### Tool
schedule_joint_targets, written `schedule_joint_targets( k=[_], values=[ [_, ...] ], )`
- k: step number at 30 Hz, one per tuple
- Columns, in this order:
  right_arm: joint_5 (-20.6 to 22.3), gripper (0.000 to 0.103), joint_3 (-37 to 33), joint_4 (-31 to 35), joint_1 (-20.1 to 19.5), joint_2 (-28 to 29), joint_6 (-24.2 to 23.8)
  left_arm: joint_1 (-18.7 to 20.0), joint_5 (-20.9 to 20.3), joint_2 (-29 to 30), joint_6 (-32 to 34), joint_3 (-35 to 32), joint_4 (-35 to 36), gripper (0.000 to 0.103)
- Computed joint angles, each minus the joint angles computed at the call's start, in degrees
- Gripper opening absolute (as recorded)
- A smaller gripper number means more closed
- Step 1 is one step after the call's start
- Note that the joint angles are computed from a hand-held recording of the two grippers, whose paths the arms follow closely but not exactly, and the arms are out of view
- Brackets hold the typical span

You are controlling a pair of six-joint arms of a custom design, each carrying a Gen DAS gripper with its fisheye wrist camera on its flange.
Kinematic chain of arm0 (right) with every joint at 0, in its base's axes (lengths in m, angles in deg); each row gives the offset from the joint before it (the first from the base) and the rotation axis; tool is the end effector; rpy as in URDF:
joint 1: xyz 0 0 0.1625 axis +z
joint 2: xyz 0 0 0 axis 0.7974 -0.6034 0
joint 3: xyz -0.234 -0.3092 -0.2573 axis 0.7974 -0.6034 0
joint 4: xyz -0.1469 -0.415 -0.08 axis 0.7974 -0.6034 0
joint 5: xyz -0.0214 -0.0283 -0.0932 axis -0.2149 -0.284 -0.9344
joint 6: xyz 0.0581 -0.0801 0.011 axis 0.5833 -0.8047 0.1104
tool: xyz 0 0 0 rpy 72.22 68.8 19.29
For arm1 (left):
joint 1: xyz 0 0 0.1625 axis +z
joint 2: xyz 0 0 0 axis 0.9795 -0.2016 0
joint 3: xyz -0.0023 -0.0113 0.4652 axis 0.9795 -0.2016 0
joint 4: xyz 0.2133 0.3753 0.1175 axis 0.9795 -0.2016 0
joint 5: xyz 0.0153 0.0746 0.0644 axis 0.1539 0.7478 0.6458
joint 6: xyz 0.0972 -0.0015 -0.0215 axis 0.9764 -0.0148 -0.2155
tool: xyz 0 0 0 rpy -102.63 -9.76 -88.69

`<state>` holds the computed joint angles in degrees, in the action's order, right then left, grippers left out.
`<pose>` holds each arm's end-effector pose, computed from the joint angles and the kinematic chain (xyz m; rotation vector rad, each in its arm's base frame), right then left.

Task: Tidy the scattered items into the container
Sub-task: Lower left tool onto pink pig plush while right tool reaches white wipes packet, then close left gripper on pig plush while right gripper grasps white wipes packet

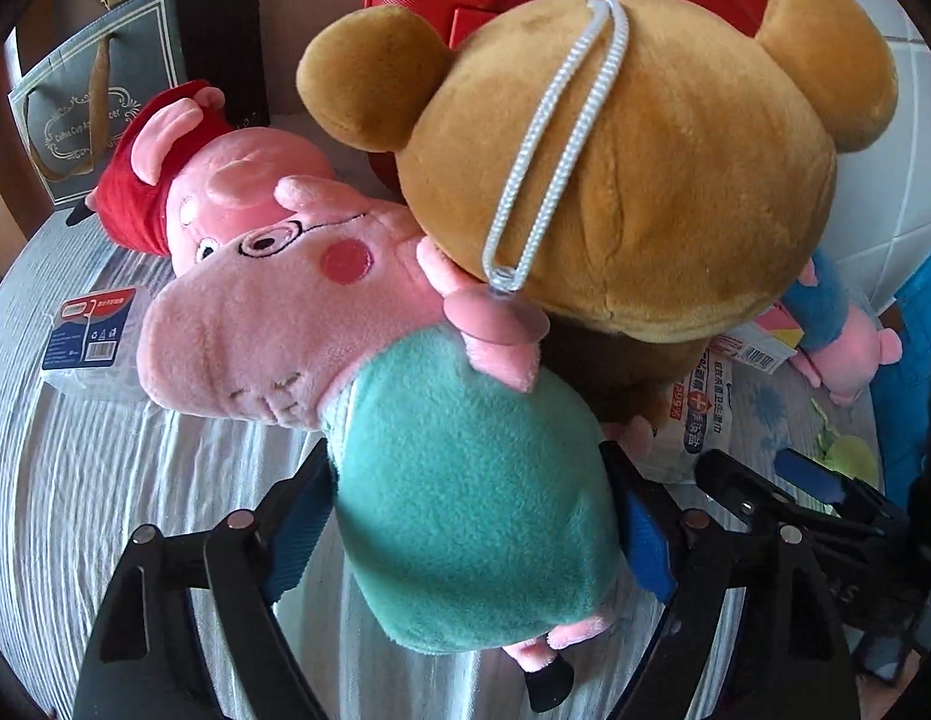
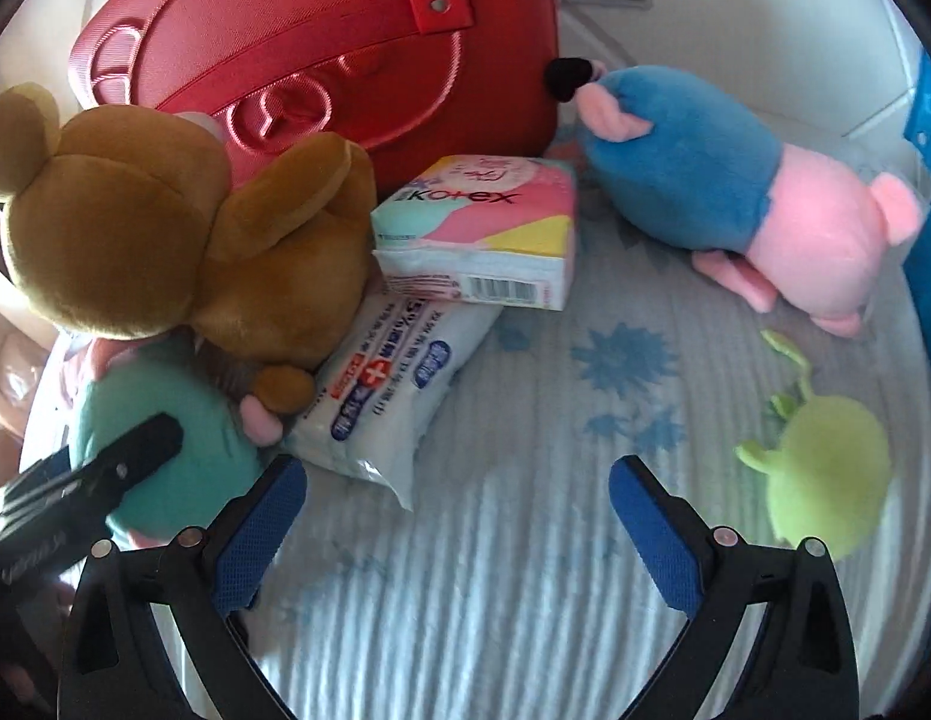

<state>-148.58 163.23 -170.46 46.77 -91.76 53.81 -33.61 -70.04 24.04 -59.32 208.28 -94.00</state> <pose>0.1392 -0.4094 0.1187 -0.1175 -2.4108 0.7413 -0.1910 -0.4602 0.1083 0.5373 2.5232 -0.4886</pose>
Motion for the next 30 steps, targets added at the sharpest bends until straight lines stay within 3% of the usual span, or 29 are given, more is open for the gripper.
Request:
schedule_joint_targets(
  k=[1, 2, 4, 6, 10, 15, 21, 26, 28, 30],
  values=[
    [0.11, 0.076, -0.93, 0.98, -0.41, 0.88, -0.16, -0.01, -0.24, -0.22, 0.25, 0.15, -0.04, 0.081],
    [-1.04, 0.073, -1.82, 0.49, -0.10, 2.21, -1.33, -0.06, -0.40, -0.47, 0.56, 0.33, -0.01, 0.079],
    [-1.35, 0.038, -2.91, 0.86, 0.83, 3.34, -3.83, -0.24, -0.61, -1.20, 0.40, 0.81, 0.36, 0.078],
    [-2.07, 0.028, -3.42, 2.87, 2.04, 3.54, -3.96, -0.88, -0.35, -2.17, -0.13, 1.45, 1.50, 0.075],
    [-2.49, 0.021, -1.41, 5.13, 3.72, 2.43, -1.47, -3.16, 1.02, -5.78, -1.51, 3.68, 6.38, 0.073],
    [-3.29, 0.018, 4.29, 10.62, 7.47, -1.52, 6.58, -6.66, 0.99, -15.21, -6.92, 8.01, 17.05, 0.073],
    [-2.09, 0.018, 11.22, 21.29, 14.79, -6.24, 21.26, -11.52, 2.50, -27.01, -10.99, 10.77, 33.01, 0.071],
    [-0.57, 0.021, 13.83, 27.90, 20.51, -7.44, 33.30, -17.19, -0.81, -34.60, -16.05, 12.99, 44.23, 0.071],
    [-0.61, 0.043, 14.35, 29.12, 22.44, -7.92, 37.63, -18.33, -2.11, -36.13, -19.22, 12.92, 47.48, 0.076],
    [-1.17, 0.056, 14.52, 29.00, 23.10, -8.19, 39.03, -18.61, -2.27, -36.21, -22.65, 12.26, 48.78, 0.077]
  ],
)
